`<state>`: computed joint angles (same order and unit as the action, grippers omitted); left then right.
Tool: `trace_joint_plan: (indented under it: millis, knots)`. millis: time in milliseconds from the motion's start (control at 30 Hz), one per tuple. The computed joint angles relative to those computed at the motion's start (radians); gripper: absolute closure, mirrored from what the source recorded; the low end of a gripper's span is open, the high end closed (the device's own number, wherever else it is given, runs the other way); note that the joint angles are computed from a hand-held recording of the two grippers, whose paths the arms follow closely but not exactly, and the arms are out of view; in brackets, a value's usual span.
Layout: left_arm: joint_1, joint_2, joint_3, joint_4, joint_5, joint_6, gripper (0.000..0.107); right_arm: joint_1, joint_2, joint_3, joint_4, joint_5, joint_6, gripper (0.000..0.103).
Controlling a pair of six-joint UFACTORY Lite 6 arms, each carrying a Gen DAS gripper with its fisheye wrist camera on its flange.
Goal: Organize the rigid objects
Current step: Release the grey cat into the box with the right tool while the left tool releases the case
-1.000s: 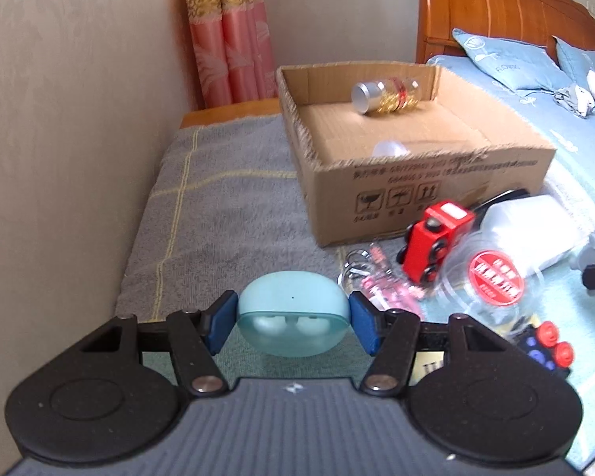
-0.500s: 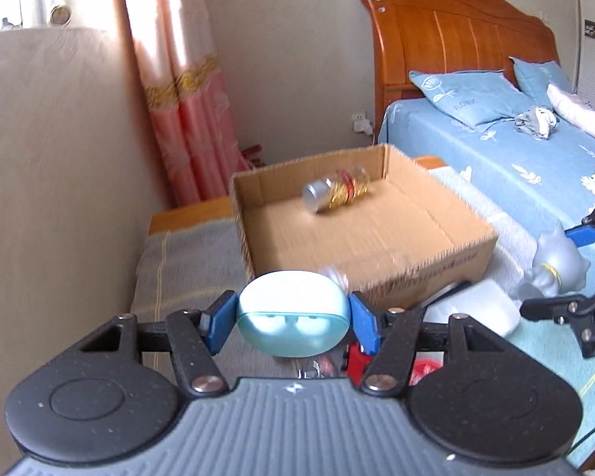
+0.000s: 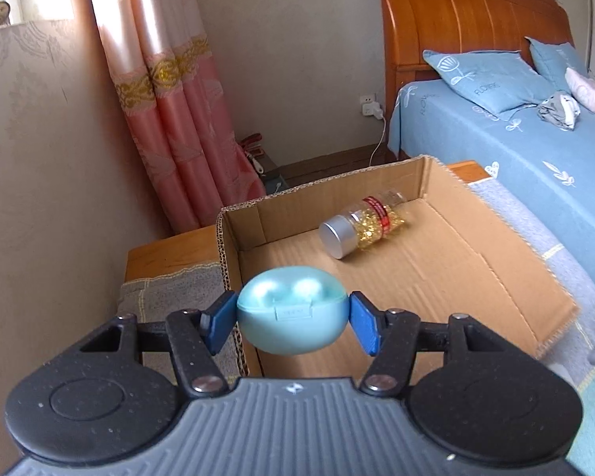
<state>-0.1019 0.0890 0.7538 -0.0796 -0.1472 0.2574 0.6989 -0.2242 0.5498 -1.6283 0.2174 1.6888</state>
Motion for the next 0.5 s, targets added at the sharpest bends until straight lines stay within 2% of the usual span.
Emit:
trace_joint_plan:
  millis: [67, 167, 200, 267, 367, 467, 500]
  knots:
    - [0.003, 0.062, 0.035, -0.073, -0.034, 0.051, 0.046, -0.010, 0.018, 0.014, -0.013, -0.004, 0.006, 0.023]
    - [0.009, 0.099, 0.054, -0.110, -0.058, 0.079, 0.026, -0.025, 0.039, 0.031, -0.024, -0.014, 0.008, 0.023]
    - [0.004, 0.086, 0.035, -0.159, -0.084, 0.124, 0.024, -0.030, 0.046, 0.037, -0.024, -0.018, 0.009, 0.023]
    - [0.002, 0.035, -0.008, -0.173, -0.095, 0.143, 0.023, -0.038, 0.055, 0.046, -0.026, -0.026, 0.005, 0.023]
    - [0.014, -0.065, -0.075, -0.128, -0.065, 0.086, 0.012, -0.051, 0.073, 0.066, -0.030, -0.038, 0.000, 0.023]
    - [0.016, -0.196, -0.175, -0.076, -0.048, 0.030, 0.011, -0.076, 0.097, 0.098, -0.009, -0.066, -0.028, 0.023]
    - [0.013, -0.241, -0.208, -0.104, -0.039, 0.052, 0.010, -0.085, 0.104, 0.112, 0.022, -0.078, -0.060, 0.023]
